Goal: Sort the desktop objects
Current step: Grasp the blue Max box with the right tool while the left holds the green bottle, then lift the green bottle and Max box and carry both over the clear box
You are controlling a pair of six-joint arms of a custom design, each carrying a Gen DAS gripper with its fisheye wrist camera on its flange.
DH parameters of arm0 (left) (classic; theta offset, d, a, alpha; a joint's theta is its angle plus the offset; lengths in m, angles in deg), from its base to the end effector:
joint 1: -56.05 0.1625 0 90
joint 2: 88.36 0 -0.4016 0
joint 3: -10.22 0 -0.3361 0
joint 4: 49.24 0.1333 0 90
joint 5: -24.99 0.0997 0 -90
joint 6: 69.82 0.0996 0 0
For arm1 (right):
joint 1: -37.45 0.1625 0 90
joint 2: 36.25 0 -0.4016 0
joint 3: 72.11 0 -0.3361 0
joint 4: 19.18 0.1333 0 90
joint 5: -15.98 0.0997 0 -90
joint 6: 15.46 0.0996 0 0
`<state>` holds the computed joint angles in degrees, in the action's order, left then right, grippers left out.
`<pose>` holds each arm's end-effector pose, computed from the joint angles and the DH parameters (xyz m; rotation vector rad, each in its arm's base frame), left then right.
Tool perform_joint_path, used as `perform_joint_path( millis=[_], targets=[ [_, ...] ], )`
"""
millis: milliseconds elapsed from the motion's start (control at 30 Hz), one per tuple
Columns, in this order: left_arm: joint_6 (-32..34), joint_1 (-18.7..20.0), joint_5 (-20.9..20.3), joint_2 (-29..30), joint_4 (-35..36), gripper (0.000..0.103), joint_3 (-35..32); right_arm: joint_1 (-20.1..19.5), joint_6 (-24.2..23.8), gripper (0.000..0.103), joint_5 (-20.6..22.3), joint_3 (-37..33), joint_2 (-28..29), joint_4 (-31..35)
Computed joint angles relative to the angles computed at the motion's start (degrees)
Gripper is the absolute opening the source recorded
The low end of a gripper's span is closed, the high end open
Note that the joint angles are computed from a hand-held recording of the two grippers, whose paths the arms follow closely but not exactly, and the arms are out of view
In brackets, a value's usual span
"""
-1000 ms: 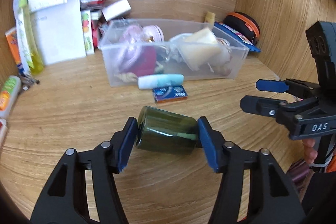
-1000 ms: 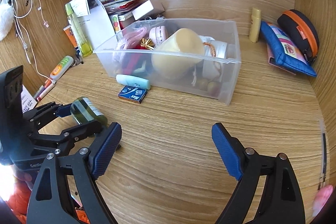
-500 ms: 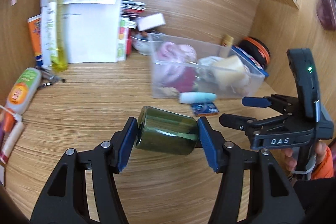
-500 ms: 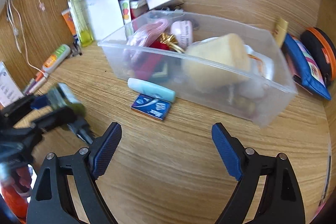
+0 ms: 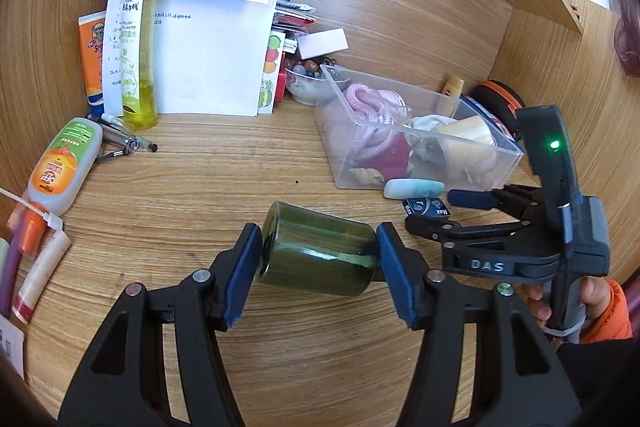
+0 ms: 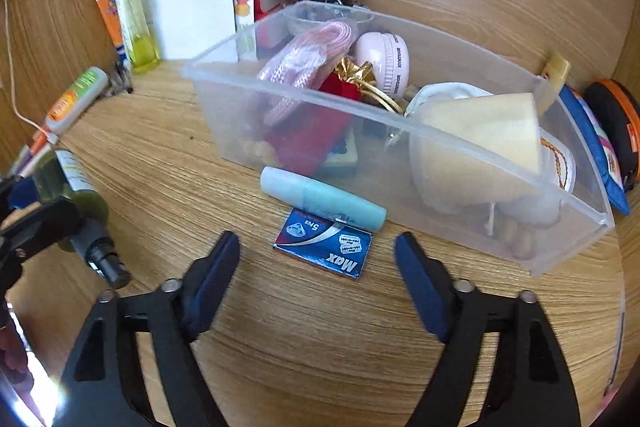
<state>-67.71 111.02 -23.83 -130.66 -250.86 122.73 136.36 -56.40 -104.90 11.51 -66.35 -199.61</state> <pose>-0.1443 -0.5524 0.1263 0.4449 2.4031 -1.1346 0.1863 -0.6574 0.0852 0.8092 -2.2650 0.5858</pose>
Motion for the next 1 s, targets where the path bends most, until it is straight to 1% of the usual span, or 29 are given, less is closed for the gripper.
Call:
perform_joint_path(
  millis=[33, 200, 500, 733, 900, 967, 1000],
  targets=[
    [-0.03, 0.09, -0.04, 0.07, -0.06, 0.058, -0.11, 0.01, -0.14, 0.061, -0.54, -0.26, 0.28, 0.14],
    [-0.25, 0.19, -0.31, 0.15, 0.42, 0.058, -0.46, -0.65, 1.35, 0.048, 1.66, 0.07, -0.50, 1.89],
    [-1.06, -0.97, 0.85, 0.75, 2.40, 0.058, -1.64, -1.36, 0.92, 0.048, 3.73, 2.09, -2.39, 2.70],
    [-1.58, -2.61, 2.23, 2.07, 3.85, 0.058, -3.37, -2.36, 0.34, 0.048, 7.89, 6.82, -6.44, 1.73],
    [-1.60, -3.83, 2.78, 3.73, 4.72, 0.058, -5.91, -2.97, -0.73, 0.048, 10.59, 10.11, -9.96, -0.08],
    [-1.45, -4.12, 2.22, 4.19, 5.16, 0.058, -6.96, -3.26, -1.07, 0.048, 12.07, 11.33, -11.70, -0.86],
    [-1.60, -4.07, 0.99, 4.21, 5.43, 0.058, -7.45, -3.33, -1.21, 0.048, 12.47, 11.48, -12.15, -0.98]
  ],
)
